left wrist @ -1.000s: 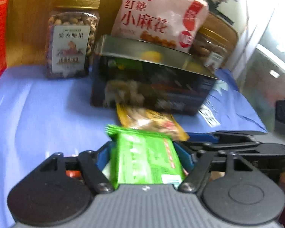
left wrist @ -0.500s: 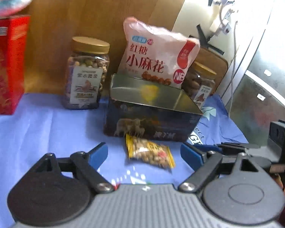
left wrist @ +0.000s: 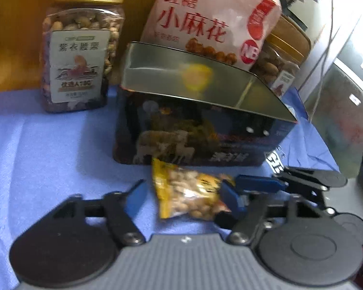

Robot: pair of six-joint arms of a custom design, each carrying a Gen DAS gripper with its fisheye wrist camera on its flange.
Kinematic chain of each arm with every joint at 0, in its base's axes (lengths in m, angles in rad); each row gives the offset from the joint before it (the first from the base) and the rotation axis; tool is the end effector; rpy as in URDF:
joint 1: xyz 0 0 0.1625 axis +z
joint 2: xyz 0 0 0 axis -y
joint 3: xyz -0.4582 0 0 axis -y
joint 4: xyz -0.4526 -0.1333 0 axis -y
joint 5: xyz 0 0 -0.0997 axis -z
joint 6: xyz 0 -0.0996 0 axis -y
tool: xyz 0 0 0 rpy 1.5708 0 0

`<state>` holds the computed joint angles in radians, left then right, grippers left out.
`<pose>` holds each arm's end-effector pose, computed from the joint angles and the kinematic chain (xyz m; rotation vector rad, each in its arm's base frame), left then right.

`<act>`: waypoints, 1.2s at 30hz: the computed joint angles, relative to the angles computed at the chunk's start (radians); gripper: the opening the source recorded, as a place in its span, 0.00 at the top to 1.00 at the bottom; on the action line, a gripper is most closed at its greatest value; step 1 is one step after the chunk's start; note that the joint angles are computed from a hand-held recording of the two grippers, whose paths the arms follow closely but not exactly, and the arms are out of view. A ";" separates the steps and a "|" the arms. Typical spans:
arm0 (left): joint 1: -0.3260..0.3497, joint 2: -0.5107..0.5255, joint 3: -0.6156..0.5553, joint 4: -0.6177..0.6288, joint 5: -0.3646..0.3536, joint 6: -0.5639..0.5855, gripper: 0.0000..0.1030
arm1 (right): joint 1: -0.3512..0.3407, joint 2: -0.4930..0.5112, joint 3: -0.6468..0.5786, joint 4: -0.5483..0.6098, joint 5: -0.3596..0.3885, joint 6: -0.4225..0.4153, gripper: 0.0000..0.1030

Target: Organize snacks

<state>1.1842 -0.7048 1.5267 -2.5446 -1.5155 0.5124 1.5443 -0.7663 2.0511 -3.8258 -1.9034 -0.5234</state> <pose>-0.1621 -0.7662 0.0446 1.3275 2.7666 -0.2277 0.0851 -0.5943 0.0751 0.3773 -2.3351 1.0879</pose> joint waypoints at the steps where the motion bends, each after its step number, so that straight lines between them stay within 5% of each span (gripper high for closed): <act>1: -0.005 -0.006 0.011 -0.006 0.014 0.000 0.51 | 0.007 0.008 -0.004 -0.006 -0.013 -0.017 0.42; 7: -0.016 -0.077 0.095 -0.040 0.028 -0.014 0.60 | 0.041 0.005 0.020 -0.018 -0.027 -0.054 0.61; 13: -0.007 -0.224 0.219 -0.118 -0.079 -0.013 0.61 | 0.117 -0.007 0.093 -0.156 -0.011 -0.111 0.65; 16: 0.003 -0.291 0.274 -0.081 -0.156 -0.019 0.61 | 0.143 -0.020 0.146 -0.155 0.063 -0.099 0.70; 20: 0.006 -0.369 0.402 -0.169 -0.106 0.028 0.60 | 0.194 0.064 0.151 -0.230 -0.004 -0.139 0.67; 24: 0.039 -0.416 0.457 -0.191 -0.077 0.022 0.60 | 0.184 0.091 0.210 -0.268 0.045 -0.102 0.68; 26: 0.059 -0.438 0.472 -0.185 -0.090 0.025 0.56 | 0.185 0.114 0.229 -0.323 0.048 -0.116 0.68; 29: 0.070 -0.454 0.498 -0.230 -0.077 0.041 0.33 | 0.189 0.136 0.242 -0.326 0.036 -0.075 0.68; 32: 0.059 -0.441 0.509 -0.294 -0.028 0.073 0.28 | 0.181 0.139 0.221 -0.264 0.025 -0.038 0.67; 36: 0.054 -0.409 0.499 -0.306 0.012 0.109 0.17 | 0.217 0.209 0.141 -0.310 -0.110 -0.106 0.49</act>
